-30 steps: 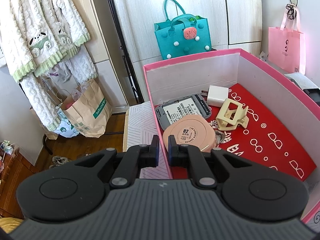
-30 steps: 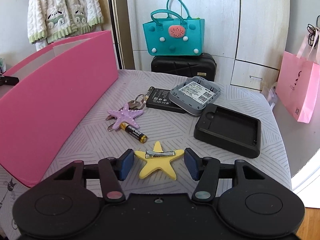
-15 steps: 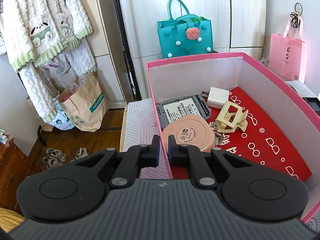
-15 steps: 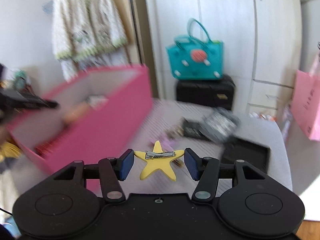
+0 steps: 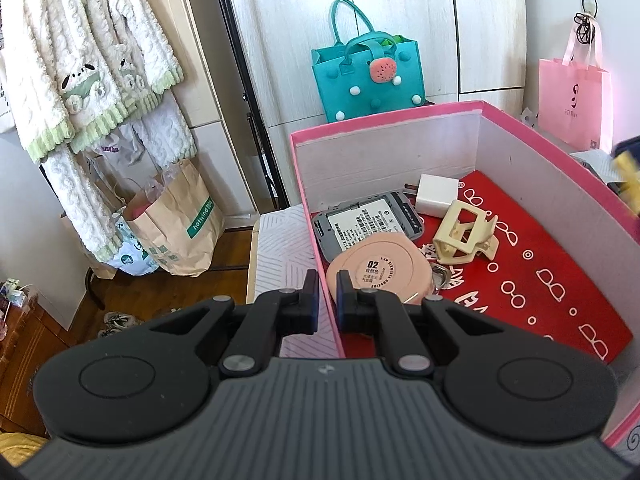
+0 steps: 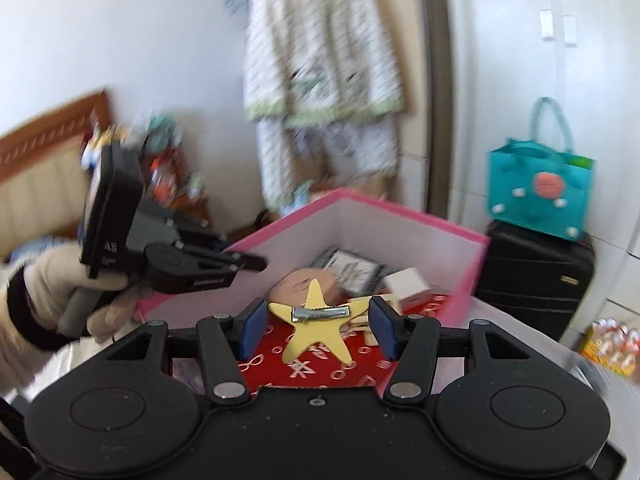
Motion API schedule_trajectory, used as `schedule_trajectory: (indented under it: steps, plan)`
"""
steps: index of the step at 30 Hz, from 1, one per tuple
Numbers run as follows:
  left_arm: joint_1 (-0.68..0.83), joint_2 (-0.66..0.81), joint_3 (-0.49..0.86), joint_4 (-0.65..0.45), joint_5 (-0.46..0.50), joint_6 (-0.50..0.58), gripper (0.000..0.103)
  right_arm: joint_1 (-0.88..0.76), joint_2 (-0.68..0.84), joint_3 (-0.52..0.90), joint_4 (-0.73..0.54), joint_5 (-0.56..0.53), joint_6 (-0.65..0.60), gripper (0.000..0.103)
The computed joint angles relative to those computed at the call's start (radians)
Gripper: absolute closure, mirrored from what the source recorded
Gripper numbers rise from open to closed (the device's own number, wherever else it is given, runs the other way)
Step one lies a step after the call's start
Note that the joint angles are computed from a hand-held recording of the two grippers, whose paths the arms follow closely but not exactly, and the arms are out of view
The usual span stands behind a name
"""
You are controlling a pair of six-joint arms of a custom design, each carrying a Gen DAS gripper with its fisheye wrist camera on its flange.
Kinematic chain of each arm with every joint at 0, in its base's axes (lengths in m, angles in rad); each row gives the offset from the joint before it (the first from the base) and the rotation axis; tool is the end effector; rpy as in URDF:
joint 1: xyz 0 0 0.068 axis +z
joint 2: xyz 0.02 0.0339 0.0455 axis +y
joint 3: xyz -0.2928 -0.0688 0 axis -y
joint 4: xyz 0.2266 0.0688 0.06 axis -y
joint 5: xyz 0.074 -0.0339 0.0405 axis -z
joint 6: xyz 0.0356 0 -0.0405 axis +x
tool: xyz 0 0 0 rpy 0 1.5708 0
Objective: Organize rigid objects
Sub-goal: 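Carry the yellow star clip into the pink box and release it, then move the right gripper to the purple starfish and grasp it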
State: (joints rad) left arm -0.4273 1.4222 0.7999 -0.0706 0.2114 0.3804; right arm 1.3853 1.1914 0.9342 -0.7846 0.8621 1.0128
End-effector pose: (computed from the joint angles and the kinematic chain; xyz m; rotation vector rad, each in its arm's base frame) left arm 0.2512 -0.1226 0.2502 0.9898 2.0303 -0.2641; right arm 0.0625 0.1867 0.3020 -0.1354 2.1691 0.1839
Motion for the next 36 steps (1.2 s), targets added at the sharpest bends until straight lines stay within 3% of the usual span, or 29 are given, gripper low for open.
schedule_trajectory:
  steps: [2, 9, 18, 24, 28, 32, 36]
  plan:
    - [-0.001, 0.001, 0.000, 0.003, 0.001, -0.002, 0.095, -0.087, 0.034, 0.007, 0.050, -0.098, -0.116, 0.042]
    - [0.007, -0.004, -0.010, 0.012, 0.014, 0.006, 0.095, -0.299, 0.126, 0.034, 0.069, -0.349, -0.314, 0.042]
    - [-0.002, -0.006, -0.012, 0.012, 0.004, 0.005, 0.095, -0.443, 0.242, 0.090, 0.057, -0.464, -0.450, 0.042]
    - [-0.006, -0.007, -0.009, 0.008, -0.001, 0.007, 0.095, -0.426, 0.225, 0.075, 0.061, -0.408, -0.429, 0.042]
    - [-0.016, -0.009, -0.005, 0.001, -0.020, 0.014, 0.094, -0.379, 0.187, 0.059, 0.067, -0.359, -0.376, 0.036]
    - [-0.021, -0.011, 0.010, -0.032, -0.033, 0.019, 0.094, -0.294, 0.113, 0.044, 0.032, -0.269, -0.256, 0.036]
    - [-0.010, -0.036, 0.028, -0.098, -0.021, 0.045, 0.094, -0.166, 0.020, 0.035, -0.069, -0.152, -0.055, 0.036]
